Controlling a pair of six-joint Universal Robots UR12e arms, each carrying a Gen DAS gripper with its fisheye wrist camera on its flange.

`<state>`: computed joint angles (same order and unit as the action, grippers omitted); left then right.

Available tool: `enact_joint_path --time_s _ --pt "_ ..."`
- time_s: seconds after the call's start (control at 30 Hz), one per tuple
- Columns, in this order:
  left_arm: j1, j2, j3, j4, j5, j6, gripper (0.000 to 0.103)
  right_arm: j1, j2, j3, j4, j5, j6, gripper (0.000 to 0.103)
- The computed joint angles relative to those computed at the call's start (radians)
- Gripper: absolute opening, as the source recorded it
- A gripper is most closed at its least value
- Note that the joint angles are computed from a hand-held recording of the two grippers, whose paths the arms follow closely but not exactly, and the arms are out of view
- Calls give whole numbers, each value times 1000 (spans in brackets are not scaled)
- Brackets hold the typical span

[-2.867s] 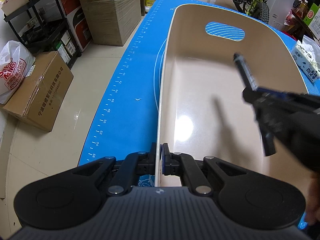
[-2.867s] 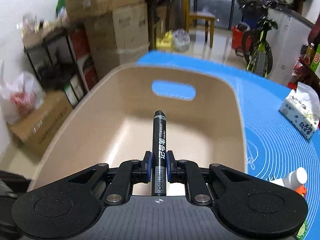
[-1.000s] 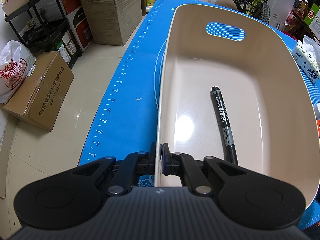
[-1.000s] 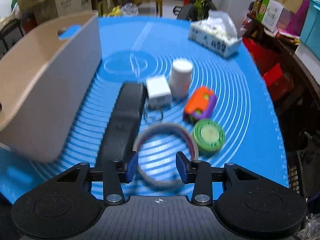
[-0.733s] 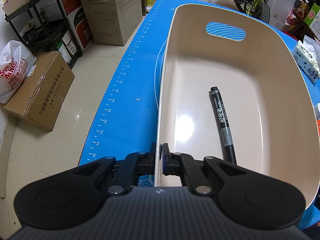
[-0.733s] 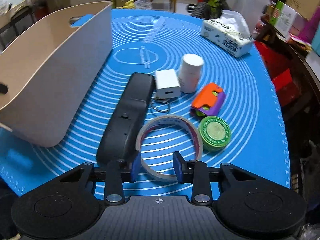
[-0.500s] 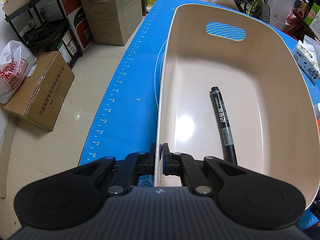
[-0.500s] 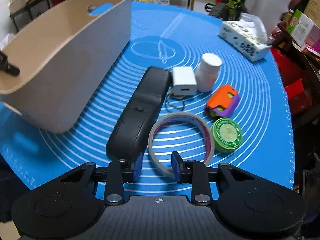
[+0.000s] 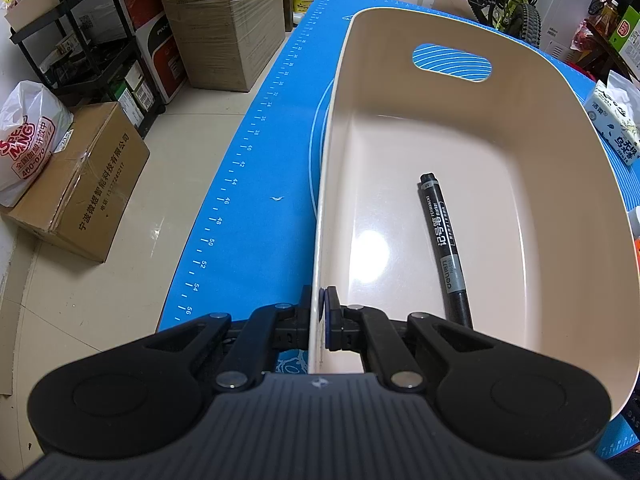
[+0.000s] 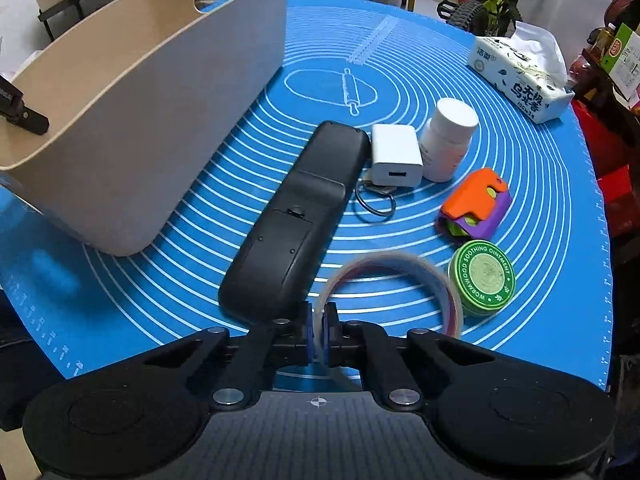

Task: Organize rigid objects
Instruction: 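Grasp the white tape roll by its edge with the right gripper, then carry the tape roll into the bin and release it beside the marker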

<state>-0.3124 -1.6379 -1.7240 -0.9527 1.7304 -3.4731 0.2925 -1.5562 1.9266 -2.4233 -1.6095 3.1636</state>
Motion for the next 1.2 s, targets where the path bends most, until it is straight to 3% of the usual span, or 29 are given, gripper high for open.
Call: enact_joint_path --time_s 0.17,0.63,0.87,1.2 --pt "0 1 -1 0 1 1 6 -6 -17 26 -113 31 11 16" --pt "1 1 -2 1 2 2 6 13 -7 -3 -284 -36 51 16" --pt "0 1 -1 1 2 2 6 36 31 -60 -359 -61 51 16" --pt "-1 0 0 0 4 2 6 65 112 -153 -438 -6 47 16"
